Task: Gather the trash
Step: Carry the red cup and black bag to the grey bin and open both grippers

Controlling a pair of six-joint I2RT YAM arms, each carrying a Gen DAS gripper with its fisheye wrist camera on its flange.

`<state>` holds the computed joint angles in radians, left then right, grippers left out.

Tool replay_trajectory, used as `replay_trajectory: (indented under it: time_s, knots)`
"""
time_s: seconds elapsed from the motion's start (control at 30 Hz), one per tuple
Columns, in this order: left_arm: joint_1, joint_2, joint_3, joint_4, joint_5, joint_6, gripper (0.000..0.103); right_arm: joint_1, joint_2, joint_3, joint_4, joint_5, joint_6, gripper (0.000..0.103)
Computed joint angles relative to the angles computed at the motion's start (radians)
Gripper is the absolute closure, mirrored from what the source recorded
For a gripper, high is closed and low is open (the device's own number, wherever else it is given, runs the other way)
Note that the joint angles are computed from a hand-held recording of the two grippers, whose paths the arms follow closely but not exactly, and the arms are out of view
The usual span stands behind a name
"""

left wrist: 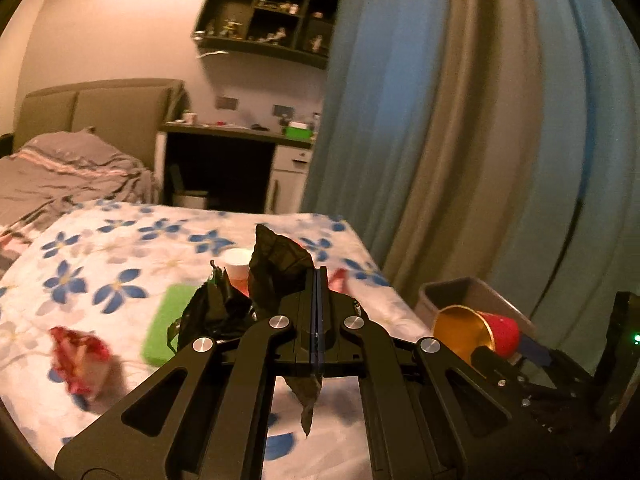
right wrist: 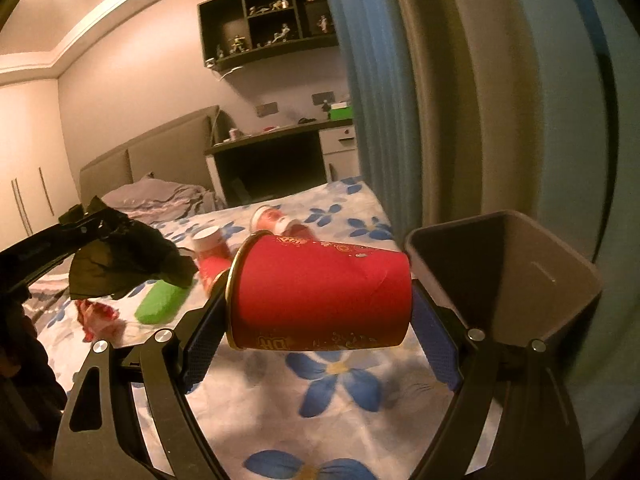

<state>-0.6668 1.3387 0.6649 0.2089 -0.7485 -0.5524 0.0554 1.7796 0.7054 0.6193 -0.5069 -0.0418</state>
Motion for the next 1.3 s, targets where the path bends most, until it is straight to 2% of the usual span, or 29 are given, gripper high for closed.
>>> replay_trajectory:
  time_s: [0.37, 0.63, 0.9, 1.1, 1.3]
  knots:
    - [-0.030, 0.342, 0.308, 0.087, 0.147, 0.113, 0.103, -0.146, 0.073, 0.097, 0.021, -0.013, 0.016, 0.020]
    - [-0.034, 0.616, 0.607, 0.084, 0.282, 0.178, 0.103, -0.235, 0.166, 0.220, 0.027, 0.006, 0.029, 0.020]
    - [-0.039, 0.848, 0.879, 0.025, 0.368, 0.226, 0.103, -0.283, 0.262, 0.338, 0.001, 0.029, 0.038, 0.020]
    - [-0.018, 0.940, 0.978, -0.010, 0.432, 0.214, 0.103, -0.283, 0.329, 0.413, -0.033, 0.056, 0.028, 0.020]
    - [0.000, 0.975, 0.995, -0.005, 0.498, 0.191, 0.103, -0.274, 0.364, 0.451, -0.060, 0.067, 0.018, 0.020]
